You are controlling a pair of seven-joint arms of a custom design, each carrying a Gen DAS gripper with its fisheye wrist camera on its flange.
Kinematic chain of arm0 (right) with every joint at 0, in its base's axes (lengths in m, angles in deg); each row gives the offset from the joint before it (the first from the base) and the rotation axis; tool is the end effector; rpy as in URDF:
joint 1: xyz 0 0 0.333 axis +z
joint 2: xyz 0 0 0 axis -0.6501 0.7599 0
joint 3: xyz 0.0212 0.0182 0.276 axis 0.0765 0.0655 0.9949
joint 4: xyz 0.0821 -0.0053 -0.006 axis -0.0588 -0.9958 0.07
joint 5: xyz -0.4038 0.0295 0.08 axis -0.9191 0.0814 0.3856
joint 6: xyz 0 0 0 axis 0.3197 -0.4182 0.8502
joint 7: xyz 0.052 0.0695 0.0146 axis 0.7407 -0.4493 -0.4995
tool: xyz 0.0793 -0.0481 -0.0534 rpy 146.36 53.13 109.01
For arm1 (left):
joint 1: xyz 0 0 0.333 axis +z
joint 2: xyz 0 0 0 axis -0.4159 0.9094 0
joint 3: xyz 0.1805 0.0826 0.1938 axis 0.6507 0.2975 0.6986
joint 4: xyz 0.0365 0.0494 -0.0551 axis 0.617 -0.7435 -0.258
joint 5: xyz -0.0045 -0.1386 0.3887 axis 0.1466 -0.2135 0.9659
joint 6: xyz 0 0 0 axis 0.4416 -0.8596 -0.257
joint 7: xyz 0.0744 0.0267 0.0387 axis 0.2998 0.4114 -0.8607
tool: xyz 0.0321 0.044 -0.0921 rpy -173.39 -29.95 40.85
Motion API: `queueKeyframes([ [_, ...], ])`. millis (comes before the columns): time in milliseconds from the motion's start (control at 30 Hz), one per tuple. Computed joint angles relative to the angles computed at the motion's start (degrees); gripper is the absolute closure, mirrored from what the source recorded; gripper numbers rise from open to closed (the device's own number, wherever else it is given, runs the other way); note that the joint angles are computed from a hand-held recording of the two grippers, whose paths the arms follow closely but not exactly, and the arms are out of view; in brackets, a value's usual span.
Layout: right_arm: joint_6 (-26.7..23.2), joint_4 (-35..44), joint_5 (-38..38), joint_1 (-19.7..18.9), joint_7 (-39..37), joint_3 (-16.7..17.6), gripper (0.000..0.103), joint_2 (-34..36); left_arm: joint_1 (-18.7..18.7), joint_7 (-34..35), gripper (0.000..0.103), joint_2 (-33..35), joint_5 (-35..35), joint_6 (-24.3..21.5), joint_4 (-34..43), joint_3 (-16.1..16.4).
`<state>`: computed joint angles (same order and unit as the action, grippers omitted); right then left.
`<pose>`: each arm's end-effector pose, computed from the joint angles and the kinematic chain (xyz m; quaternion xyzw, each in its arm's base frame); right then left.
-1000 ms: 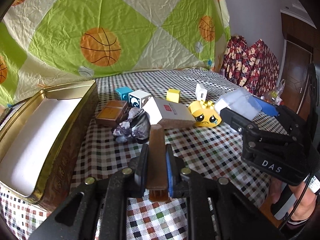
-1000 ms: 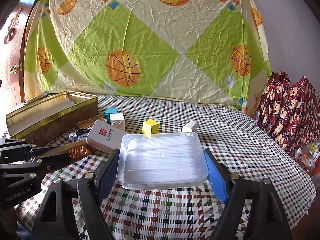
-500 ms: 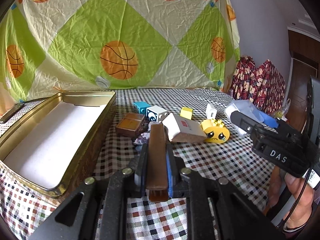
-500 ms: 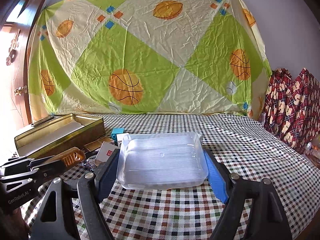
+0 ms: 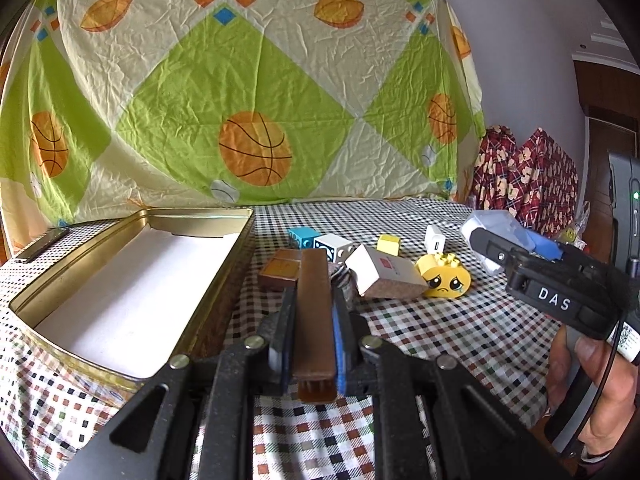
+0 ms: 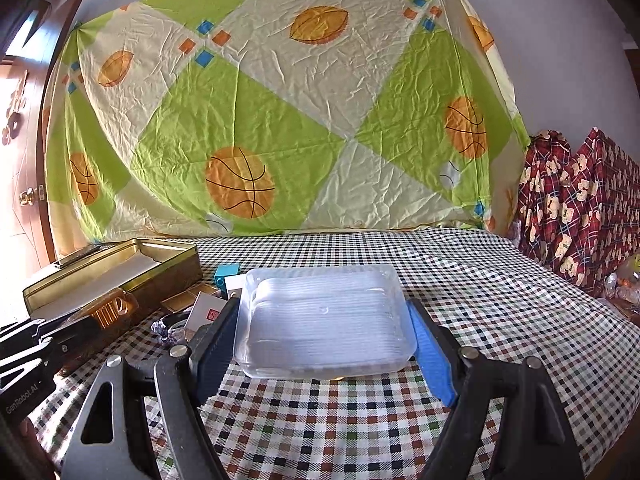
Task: Organize rigid objects
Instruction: 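Lift the wooden bar and plastic box and carry both over the gold tin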
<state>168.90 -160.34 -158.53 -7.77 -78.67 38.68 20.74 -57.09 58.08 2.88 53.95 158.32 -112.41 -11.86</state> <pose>0.6330 0.3489 0.3857 -0.5067 0.6153 -0.4585 0.3929 0.6669 -0.4115 0.3745 -0.4402 0.6941 -0.4997 0.2735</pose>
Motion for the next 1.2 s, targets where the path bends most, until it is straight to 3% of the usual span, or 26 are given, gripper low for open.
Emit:
queueKeyframes([
  [133,-0.4,1.1,0.0,0.5,-0.5,0.0,0.022,0.8,-1.3,-1.3,0.089,-0.2,-0.6,1.3,-0.8,2.5],
  [400,0.2,2.8,0.7,1.3,-1.4,-0.6,0.022,2.1,-9.9,-3.6,0.089,0.1,-6.5,5.2,-3.8,15.7],
  [533,-0.1,3.4,1.5,1.7,-1.5,-0.8,0.022,2.6,-10.8,-1.3,0.089,0.0,-9.7,6.2,-4.9,16.8],
  [667,-0.2,3.8,1.7,2.0,-1.5,-1.1,0.022,3.0,-14.5,0.6,0.089,0.3,-14.8,8.2,-7.2,21.7],
  [1033,-0.5,7.6,3.7,4.1,-4.8,-2.3,0.022,5.8,-13.9,7.6,0.089,-0.9,-21.8,10.3,-10.1,20.1],
  [1200,-0.9,7.8,4.0,4.7,-5.1,-2.7,0.022,6.0,-15.9,11.2,0.089,-0.9,-26.8,11.0,-11.6,22.1],
])
